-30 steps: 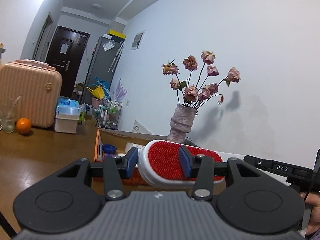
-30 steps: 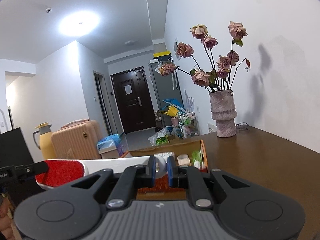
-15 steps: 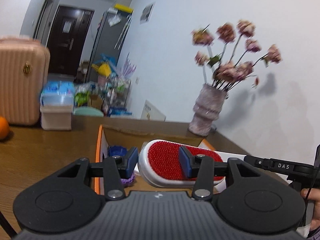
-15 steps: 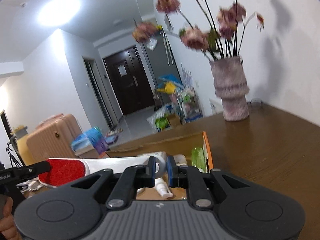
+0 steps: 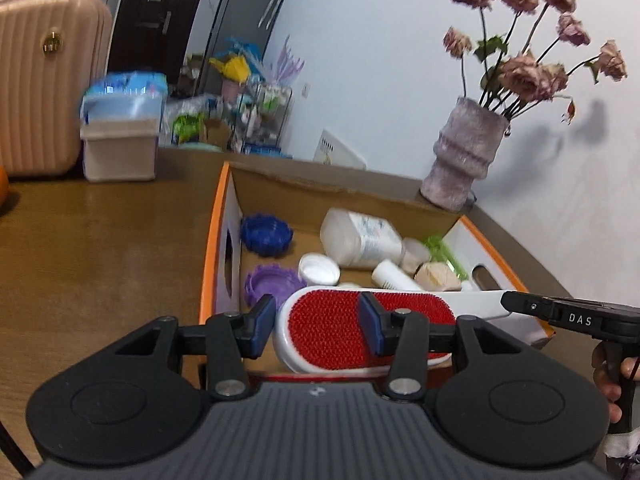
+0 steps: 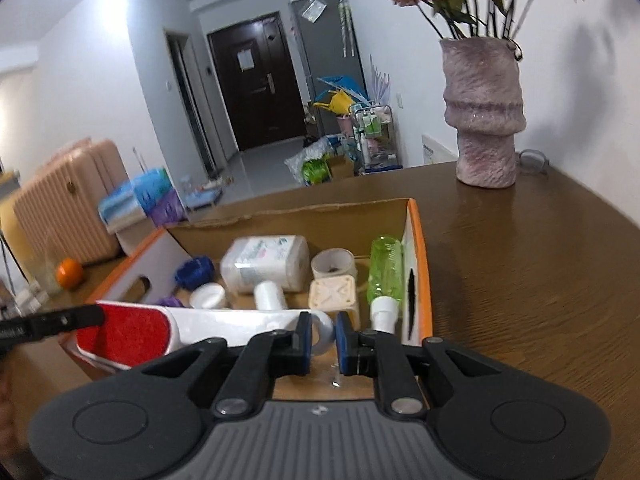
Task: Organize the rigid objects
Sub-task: 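Lower the lint brush into the box and open both grippers, then withdraw both tools up and away from the box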
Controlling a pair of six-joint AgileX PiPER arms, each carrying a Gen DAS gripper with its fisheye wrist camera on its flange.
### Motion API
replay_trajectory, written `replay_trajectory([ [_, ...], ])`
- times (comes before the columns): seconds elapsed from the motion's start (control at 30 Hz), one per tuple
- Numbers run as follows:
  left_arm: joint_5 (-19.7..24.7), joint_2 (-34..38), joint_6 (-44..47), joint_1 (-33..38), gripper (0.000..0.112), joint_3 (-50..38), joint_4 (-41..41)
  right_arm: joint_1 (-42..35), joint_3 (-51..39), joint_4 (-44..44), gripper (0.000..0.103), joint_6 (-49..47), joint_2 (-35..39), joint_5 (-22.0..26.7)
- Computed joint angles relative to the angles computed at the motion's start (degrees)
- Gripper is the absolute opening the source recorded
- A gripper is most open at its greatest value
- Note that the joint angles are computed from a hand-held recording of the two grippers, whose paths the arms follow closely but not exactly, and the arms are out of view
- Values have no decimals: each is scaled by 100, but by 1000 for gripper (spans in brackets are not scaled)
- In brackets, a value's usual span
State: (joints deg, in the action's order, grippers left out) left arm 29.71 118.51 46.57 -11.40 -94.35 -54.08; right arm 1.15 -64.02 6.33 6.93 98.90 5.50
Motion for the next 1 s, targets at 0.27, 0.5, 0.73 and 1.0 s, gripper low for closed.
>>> replay_trajectory([
  [0.27,2,38,-23,-70,49,2,306,54,-207,-515,14,43,119,647],
  [0.5,-31,-34,-564,-301,52,-48,1368,-25,-476,299,16,-944,171,1116],
  [0.73,72,-451,-561,-305,62,153,1428,19,-276,416,17,-1194,-196,1226],
  [1.0,-914,-1689,-942,-657,79,1039,1930,221,-164,-294,33,-401,-1243,1458],
])
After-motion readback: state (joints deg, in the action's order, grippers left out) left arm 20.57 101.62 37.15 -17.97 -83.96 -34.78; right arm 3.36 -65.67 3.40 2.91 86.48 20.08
